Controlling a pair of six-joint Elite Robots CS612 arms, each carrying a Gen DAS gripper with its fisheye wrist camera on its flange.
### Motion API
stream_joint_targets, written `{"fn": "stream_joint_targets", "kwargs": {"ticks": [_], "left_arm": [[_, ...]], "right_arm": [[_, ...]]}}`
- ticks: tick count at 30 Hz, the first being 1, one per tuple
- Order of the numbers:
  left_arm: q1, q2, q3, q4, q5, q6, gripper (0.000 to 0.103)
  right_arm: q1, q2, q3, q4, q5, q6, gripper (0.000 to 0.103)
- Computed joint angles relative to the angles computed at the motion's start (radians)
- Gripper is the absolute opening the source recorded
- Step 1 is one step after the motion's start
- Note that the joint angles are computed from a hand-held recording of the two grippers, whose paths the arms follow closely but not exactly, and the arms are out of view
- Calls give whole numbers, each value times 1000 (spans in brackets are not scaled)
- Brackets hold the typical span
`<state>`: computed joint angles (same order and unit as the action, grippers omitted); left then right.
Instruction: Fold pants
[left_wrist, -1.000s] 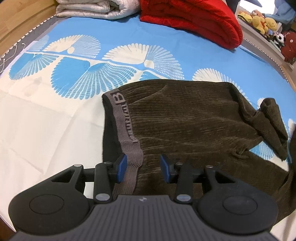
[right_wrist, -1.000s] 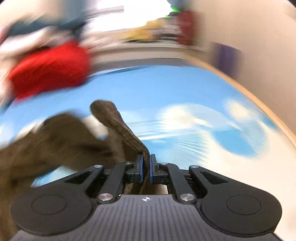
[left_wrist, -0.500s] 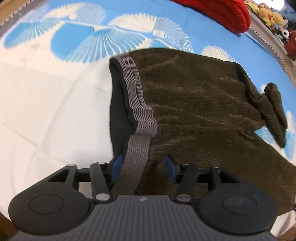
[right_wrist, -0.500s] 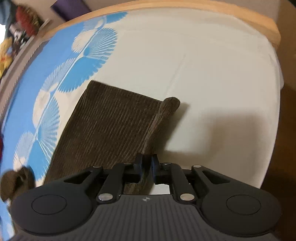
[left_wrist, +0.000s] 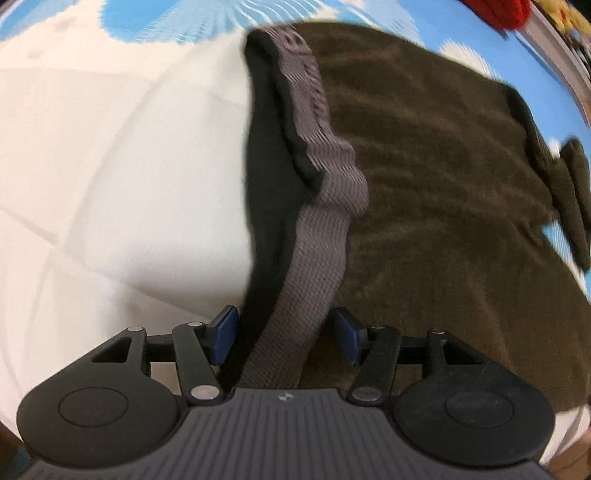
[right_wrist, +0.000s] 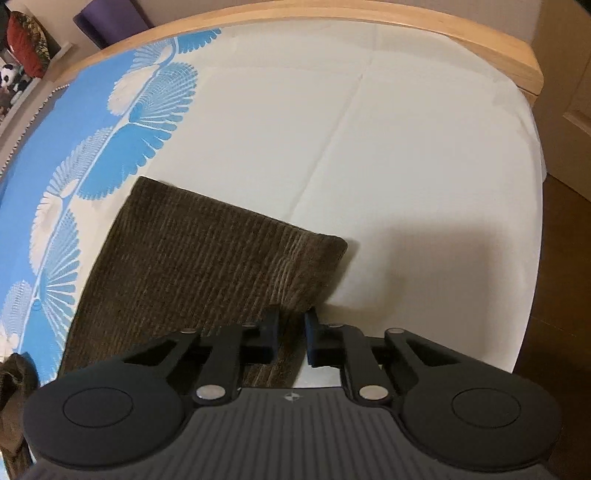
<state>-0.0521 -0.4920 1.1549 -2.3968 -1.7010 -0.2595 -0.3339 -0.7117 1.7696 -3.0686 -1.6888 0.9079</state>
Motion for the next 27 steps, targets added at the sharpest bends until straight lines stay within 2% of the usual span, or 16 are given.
{"fn": "stream_joint_targets", "kwargs": {"ticks": [3,8,11,13,16,20,22,24,25,27], "left_arm": [[-14,-5,20,-28,51,71,57],[-15,-46,92,-149,75,161,15],[2,-78,148,-245,36,176,9],[11,-96,179,-280,8,195,8],[23,-107,198,-291,7,173,8],[25,-116,204,-264,41,170,8],[11,-123,202,-197,81,235,9],[-11,-123,197,-143,158,303,15],[-25,-123,197,-148,221,324,20],[-39,-129,216,-230,279,341,24]], "right_arm": [[2,-1,5,-40,-6,-17,10],[2,-16,29,-139,-2,-58,9],[-4,-28,53,-212,14,-85,8],[-9,-36,67,-228,25,-88,8],[-14,-48,84,-218,34,-77,8],[-11,-67,83,-89,25,-85,8],[-11,-69,77,-30,24,-92,8],[-7,-68,71,2,8,-91,8],[-4,-67,67,14,-3,-89,12],[11,-68,47,72,-50,-120,17]]}}
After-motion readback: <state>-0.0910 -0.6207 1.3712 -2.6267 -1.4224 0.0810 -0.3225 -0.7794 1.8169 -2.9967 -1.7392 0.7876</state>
